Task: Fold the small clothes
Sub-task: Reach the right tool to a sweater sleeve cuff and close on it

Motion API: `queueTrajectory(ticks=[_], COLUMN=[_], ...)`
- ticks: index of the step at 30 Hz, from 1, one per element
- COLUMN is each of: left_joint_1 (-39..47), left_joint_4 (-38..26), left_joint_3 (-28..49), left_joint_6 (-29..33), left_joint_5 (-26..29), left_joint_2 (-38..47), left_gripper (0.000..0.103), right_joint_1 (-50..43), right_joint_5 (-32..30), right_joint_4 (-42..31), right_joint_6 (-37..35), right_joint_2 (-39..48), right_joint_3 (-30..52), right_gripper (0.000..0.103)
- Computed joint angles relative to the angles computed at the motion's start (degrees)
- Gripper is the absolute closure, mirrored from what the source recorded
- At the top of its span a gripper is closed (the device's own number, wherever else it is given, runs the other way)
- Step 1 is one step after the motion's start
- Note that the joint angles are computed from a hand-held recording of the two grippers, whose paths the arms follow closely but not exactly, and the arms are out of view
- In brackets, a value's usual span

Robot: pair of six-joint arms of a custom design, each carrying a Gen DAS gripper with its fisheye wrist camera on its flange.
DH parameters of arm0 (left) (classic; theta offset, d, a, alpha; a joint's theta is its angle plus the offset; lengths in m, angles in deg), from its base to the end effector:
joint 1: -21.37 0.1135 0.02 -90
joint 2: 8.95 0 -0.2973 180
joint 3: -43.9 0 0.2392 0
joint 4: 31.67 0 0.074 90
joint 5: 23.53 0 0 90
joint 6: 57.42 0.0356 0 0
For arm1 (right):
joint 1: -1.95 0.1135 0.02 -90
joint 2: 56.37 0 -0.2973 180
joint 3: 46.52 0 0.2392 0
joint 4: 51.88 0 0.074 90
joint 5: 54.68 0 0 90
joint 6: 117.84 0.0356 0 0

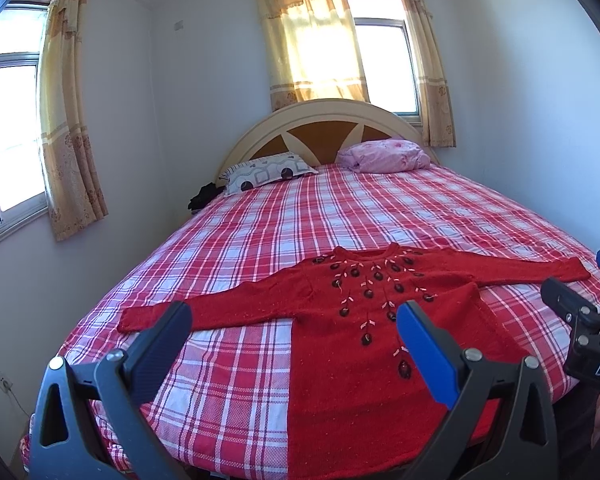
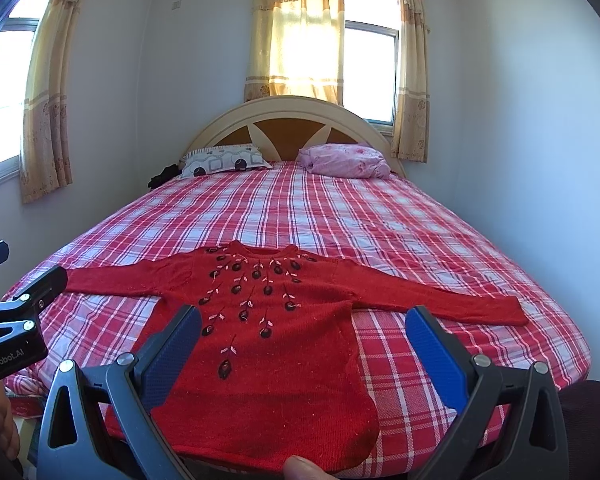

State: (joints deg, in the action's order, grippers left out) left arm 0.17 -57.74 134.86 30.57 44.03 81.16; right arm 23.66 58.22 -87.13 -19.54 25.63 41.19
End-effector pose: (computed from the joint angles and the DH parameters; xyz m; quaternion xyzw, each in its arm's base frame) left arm 0.3372 -0.1162 0.3688 0.0353 0.8341 0.0552 0.5478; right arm 0.2927 0.1016 0.3791 0.0004 0.8527 -0.0379 0.5210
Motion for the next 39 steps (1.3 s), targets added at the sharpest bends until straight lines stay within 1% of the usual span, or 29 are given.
queueTrajectory(ticks=[3, 6, 10, 14, 15, 16, 17, 18, 19, 21, 23, 25, 28, 31, 35, 39], left_joint_1=[-0.09, 0.13, 0.52, 0.83, 0.93, 1.18, 1.69, 2.03, 2.36, 2.90, 3.66, 4.55, 5.09, 5.22, 5.44, 5.55], left_joint_4=[0.88, 0.52, -0.40, 1.56, 1.92, 1.96, 1.67, 1.29, 0.87, 0.82, 0.16, -1.61, -3.99, -6.38, -10.78, -14.41], left_joint_3=[0.17, 1.08, 2.62, 3.97, 4.51, 5.35, 6.61, 7.70, 9.00, 11.86, 15.01, 18.77, 24.31, 29.71, 37.28, 42.53], left_joint_6=[-0.03, -0.44, -0.86, 0.35, 0.80, 1.18, 1.52, 1.77, 2.32, 4.28, 5.22, 5.09, 5.40, 5.91, 6.11, 5.85], left_joint_5=[-1.20, -1.12, -0.32, -2.27, -2.86, -3.17, -2.94, -2.77, -2.80, -3.94, -4.60, -4.07, -4.50, -4.82, -5.16, -5.43], left_joint_2=[2.19, 5.51, 10.26, 14.83, 15.91, 17.09, 18.65, 19.83, 21.14, 24.05, 26.56, 29.00, 32.88, 36.84, 41.96, 45.33], left_gripper=[0.000, 0.000, 0.000, 0.000, 0.000, 0.000, 0.000, 0.000, 0.000, 0.000, 0.000, 0.000, 0.000, 0.000, 0.000, 0.000], right_joint_1=[-2.33, -5.84, -12.83, -21.04, -23.59, -25.96, -28.28, -30.27, -32.45, -37.68, -42.15, -46.54, -51.30, -54.49, -57.35, -58.50], right_joint_5=[-2.86, -6.01, -10.61, -15.33, -16.95, -18.66, -20.07, -21.03, -21.64, -23.57, -25.89, -26.97, -27.19, -27.86, -30.16, -31.72], right_joint_4=[1.39, 3.53, 6.29, 7.29, 7.36, 7.29, 6.96, 6.56, 5.56, 4.09, 2.86, 0.42, -1.84, -5.32, -8.59, -13.06], right_joint_6=[-0.68, -1.07, -0.26, 2.26, 3.09, 3.50, 3.62, 3.23, 2.66, 2.60, 4.08, 5.26, 6.68, 8.09, 10.24, 11.39], right_joint_2=[1.63, 3.57, 6.91, 11.04, 12.19, 13.16, 14.53, 15.52, 17.14, 20.20, 22.80, 26.23, 30.95, 36.17, 42.18, 48.20], right_joint_3=[-0.59, -1.46, -2.42, -1.97, -1.71, -1.44, -0.74, -0.25, 1.11, 3.88, 6.83, 11.38, 17.52, 24.87, 33.62, 42.64], right_gripper=[0.001, 0.001, 0.001, 0.002, 0.007, 0.017, 0.022, 0.029, 0.033, 0.033, 0.036, 0.045, 0.049, 0.051, 0.051, 0.052])
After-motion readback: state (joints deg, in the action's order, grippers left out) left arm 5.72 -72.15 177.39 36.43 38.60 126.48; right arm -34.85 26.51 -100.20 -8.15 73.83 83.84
